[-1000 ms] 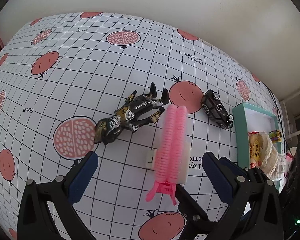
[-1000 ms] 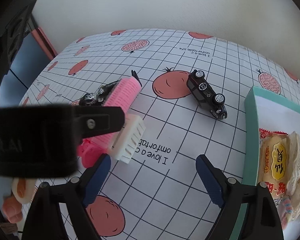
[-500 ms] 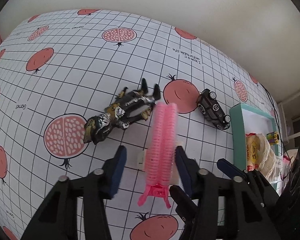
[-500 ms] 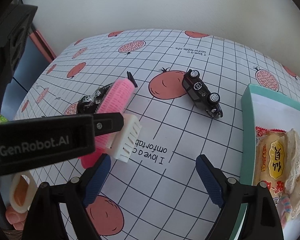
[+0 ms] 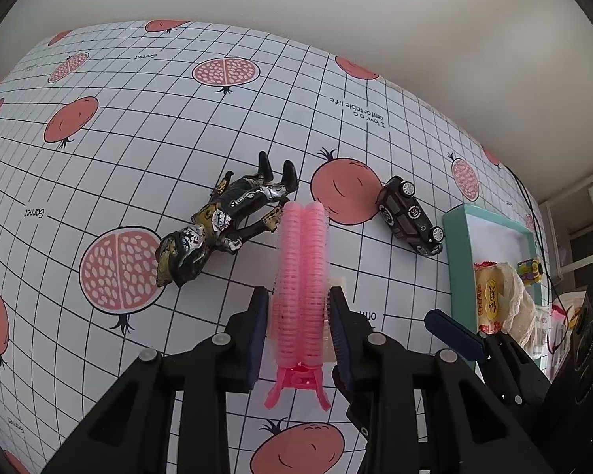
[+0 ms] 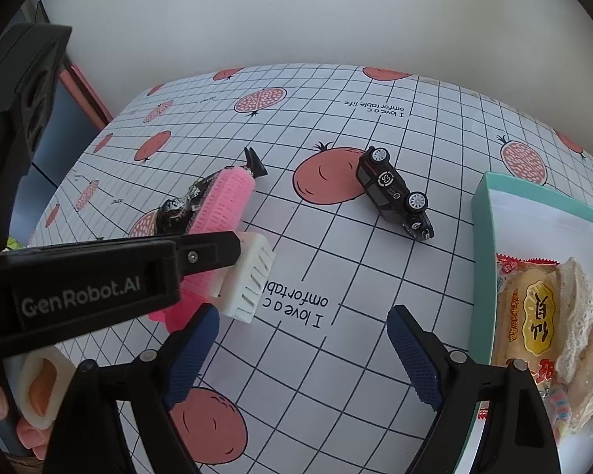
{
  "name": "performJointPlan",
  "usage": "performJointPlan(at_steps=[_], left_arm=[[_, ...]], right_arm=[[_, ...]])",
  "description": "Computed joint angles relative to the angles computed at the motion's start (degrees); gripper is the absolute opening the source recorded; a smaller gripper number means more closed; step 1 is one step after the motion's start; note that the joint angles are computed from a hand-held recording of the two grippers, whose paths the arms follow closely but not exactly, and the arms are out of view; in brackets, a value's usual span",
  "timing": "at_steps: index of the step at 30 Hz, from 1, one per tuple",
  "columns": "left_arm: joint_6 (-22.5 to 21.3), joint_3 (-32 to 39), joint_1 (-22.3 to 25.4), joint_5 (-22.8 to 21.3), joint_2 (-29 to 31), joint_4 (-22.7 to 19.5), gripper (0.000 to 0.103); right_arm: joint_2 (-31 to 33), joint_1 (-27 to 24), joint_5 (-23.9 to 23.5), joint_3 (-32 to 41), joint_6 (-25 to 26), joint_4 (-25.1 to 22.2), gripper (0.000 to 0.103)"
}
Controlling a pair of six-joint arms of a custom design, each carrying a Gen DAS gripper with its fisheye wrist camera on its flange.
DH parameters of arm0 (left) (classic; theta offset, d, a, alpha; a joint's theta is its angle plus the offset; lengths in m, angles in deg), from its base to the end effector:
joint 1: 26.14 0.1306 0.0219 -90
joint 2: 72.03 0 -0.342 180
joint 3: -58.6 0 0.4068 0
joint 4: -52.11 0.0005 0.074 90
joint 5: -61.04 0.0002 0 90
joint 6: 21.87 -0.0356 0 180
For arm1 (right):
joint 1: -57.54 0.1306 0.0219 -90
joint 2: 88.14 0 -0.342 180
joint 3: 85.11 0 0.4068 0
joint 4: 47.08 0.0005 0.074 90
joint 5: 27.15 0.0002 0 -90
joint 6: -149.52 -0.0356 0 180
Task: Organize objects
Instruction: 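Lift the pink roller with the left gripper while the right tool approaches the white clip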
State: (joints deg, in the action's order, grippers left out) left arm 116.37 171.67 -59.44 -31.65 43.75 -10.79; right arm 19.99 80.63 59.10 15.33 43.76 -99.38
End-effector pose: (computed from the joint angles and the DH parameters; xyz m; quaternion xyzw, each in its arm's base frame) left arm 0.5206 -0.3405 0.3195 -0.1320 0.9682 -0.1205 0.1749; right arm 0.5384 0.2315 0.3062 -0.0702 0.9629 0.1159 0.2335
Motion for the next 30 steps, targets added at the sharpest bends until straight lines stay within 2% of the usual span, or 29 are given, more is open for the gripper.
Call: performJointPlan(at_steps=[9,13,30], left_arm=[[0.3,-1.6,0.2,0.0,-1.8,1.9,0.031],[0.5,-2.1,0.4,2.3,-1.9,3.2,0.031],[0.6,-1.2,0.4,1.2,-0.7,0.2,0.031]], right_arm=[[-0.6,-0.4,-0.3,0.0,0.1,0.2,0.089],[-0.8,-0.5,-0.4,0.1,0.1,0.4,0.089],[-1.1,-1.1,-0.8,-0.2,-0.1,0.3,0.089]])
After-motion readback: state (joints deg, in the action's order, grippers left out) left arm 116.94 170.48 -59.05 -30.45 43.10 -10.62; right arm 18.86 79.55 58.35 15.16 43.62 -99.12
